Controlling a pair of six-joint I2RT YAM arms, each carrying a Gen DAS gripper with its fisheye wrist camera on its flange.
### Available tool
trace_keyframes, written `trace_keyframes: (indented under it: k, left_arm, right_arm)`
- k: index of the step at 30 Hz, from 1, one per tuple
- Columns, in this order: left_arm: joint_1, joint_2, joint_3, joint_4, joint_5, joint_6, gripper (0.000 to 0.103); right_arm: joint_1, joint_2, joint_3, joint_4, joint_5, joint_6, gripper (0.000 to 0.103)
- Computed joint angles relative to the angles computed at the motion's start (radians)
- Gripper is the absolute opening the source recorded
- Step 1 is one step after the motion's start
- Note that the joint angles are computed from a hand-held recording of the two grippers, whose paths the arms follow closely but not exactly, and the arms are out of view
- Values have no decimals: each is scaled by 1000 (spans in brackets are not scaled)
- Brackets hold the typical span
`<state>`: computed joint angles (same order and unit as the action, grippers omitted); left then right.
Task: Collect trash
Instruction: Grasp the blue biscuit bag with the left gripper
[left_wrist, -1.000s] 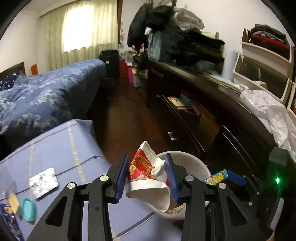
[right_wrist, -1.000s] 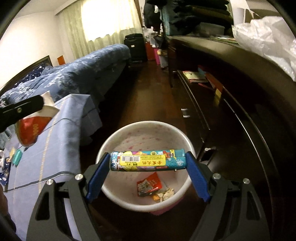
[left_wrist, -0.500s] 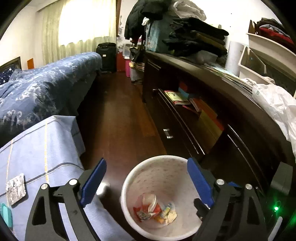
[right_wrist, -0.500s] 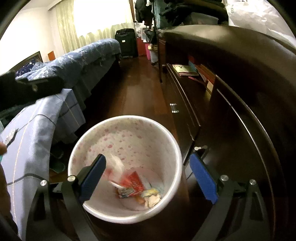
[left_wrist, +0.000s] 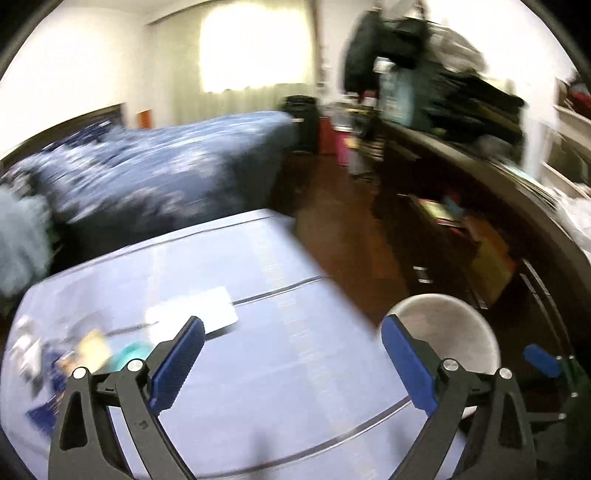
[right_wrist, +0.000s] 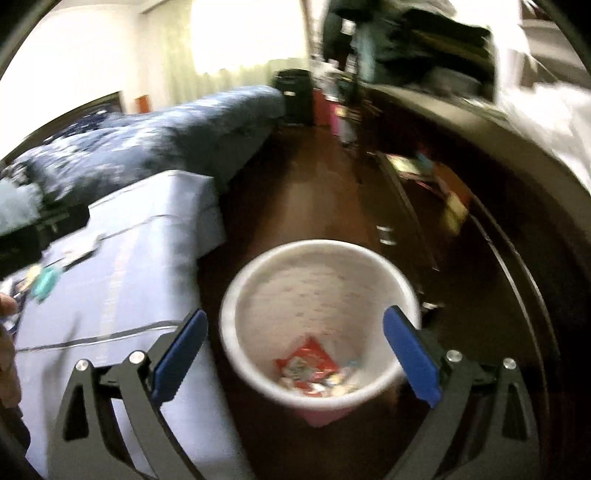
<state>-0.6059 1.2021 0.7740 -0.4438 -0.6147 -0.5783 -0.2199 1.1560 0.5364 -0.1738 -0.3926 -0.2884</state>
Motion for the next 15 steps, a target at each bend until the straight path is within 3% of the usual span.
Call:
trace_keyframes:
  k: [3,9,11,15]
  left_arm:
    - [27,-193,-94,-163,-84,-86,99]
    - [125,-535,-173,-495,-163,-220,99]
    - [262,-635,-207,-518,-108,-159,99]
    - [616,-674,-273,-414,169,58,99]
  right_arm:
    - [132,-113,-26,-62,29,21,98]
    - [471,-234,-43,-121,192,111,98]
    - [586,-243,-35,-127,250,154,98]
    - [798,-223,-11,-119,382,219,97]
